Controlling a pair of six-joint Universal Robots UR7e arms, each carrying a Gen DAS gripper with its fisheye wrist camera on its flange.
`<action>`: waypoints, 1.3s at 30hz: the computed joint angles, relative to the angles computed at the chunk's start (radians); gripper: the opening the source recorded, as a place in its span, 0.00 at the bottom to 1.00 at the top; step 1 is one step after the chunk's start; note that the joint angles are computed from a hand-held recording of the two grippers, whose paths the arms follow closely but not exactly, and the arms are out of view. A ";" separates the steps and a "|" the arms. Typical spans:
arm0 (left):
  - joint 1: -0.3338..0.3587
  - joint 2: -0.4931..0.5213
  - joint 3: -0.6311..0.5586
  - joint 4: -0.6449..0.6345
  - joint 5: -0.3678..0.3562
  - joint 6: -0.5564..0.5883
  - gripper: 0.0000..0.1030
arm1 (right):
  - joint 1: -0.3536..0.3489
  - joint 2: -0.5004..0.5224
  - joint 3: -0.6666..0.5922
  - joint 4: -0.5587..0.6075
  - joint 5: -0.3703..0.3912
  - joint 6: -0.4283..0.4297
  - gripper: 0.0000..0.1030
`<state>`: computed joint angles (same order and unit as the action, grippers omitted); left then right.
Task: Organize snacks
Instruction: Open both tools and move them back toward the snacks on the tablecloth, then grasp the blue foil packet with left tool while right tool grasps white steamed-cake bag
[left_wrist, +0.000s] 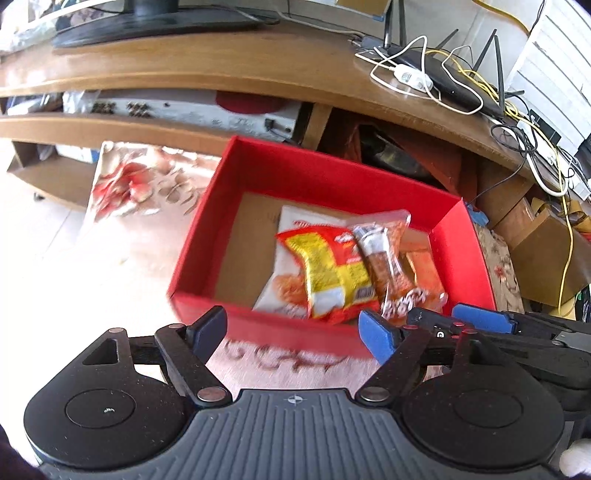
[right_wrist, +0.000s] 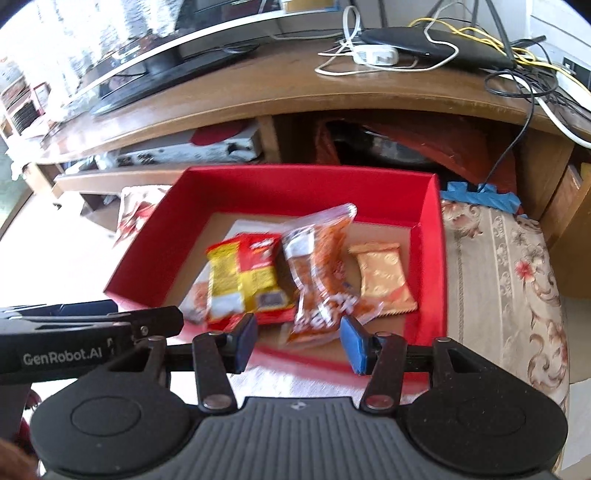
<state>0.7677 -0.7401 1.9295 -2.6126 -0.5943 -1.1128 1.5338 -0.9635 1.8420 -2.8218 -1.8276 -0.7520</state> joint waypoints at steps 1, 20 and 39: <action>-0.004 -0.007 0.011 0.006 -0.004 -0.013 0.81 | -0.002 -0.009 0.011 0.004 0.003 -0.003 0.48; -0.095 -0.132 0.212 0.126 -0.056 -0.263 0.82 | -0.004 -0.200 0.254 0.143 0.040 -0.163 0.52; -0.105 -0.162 0.261 0.109 -0.084 -0.262 0.83 | 0.016 -0.164 0.337 0.240 -0.097 -0.346 0.68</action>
<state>0.6631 -0.9024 2.1904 -2.5041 -0.6785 -1.3746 1.5494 -1.1274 2.1787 -2.5814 -1.9251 -1.0984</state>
